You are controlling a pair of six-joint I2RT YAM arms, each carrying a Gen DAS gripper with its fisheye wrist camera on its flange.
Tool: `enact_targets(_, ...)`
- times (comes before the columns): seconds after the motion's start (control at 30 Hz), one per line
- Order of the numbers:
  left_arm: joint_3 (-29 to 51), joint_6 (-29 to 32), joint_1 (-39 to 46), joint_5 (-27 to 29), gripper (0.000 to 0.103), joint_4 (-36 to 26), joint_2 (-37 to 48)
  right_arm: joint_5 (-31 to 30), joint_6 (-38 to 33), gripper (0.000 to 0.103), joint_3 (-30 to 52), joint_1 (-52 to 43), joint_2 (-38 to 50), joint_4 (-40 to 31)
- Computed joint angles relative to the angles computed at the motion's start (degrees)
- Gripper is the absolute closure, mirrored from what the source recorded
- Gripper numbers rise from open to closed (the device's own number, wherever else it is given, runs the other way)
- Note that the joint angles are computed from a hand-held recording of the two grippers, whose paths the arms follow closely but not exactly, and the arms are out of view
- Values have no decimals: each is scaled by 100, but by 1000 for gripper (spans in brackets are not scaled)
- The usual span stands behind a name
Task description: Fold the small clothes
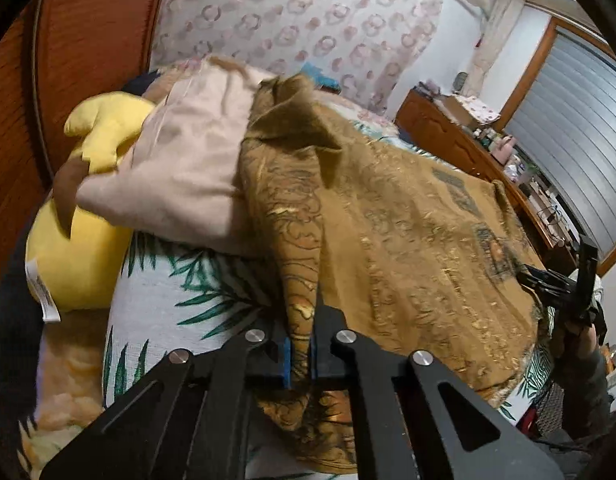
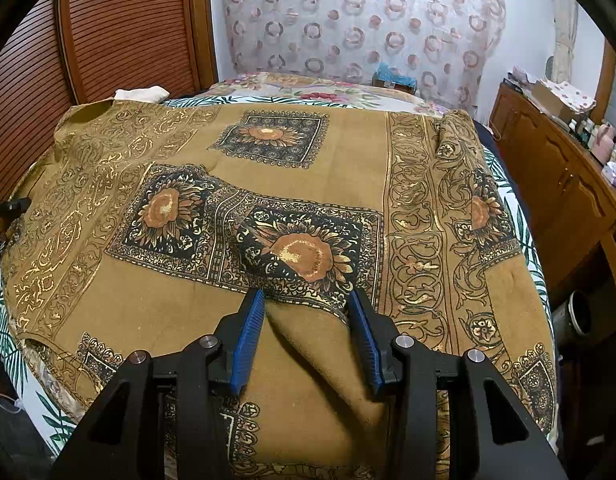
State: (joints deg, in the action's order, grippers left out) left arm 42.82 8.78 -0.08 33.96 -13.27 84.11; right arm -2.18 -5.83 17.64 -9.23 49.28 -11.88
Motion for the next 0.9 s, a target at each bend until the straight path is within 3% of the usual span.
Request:
enact_targets(0.2, 112, -296, -540, 174, 98, -158, -894, -141, -39, 57, 5, -151, -76, -68)
enact_targets(0.33, 554, -647, -1321, 61, 98, -81, -932, -809, -233, 57, -53, -968, -648, -312)
enact_targets(0.6, 1983, -970, -3130, -554, 98, 63, 154, -2674, -1450, 57, 156, -3511, -1433, -1567)
enact_targets(0.9, 3929, -973, -4613, -934, 98, -529, 1424, -4466, -3275, 57, 516, -6066, -1178, -2843)
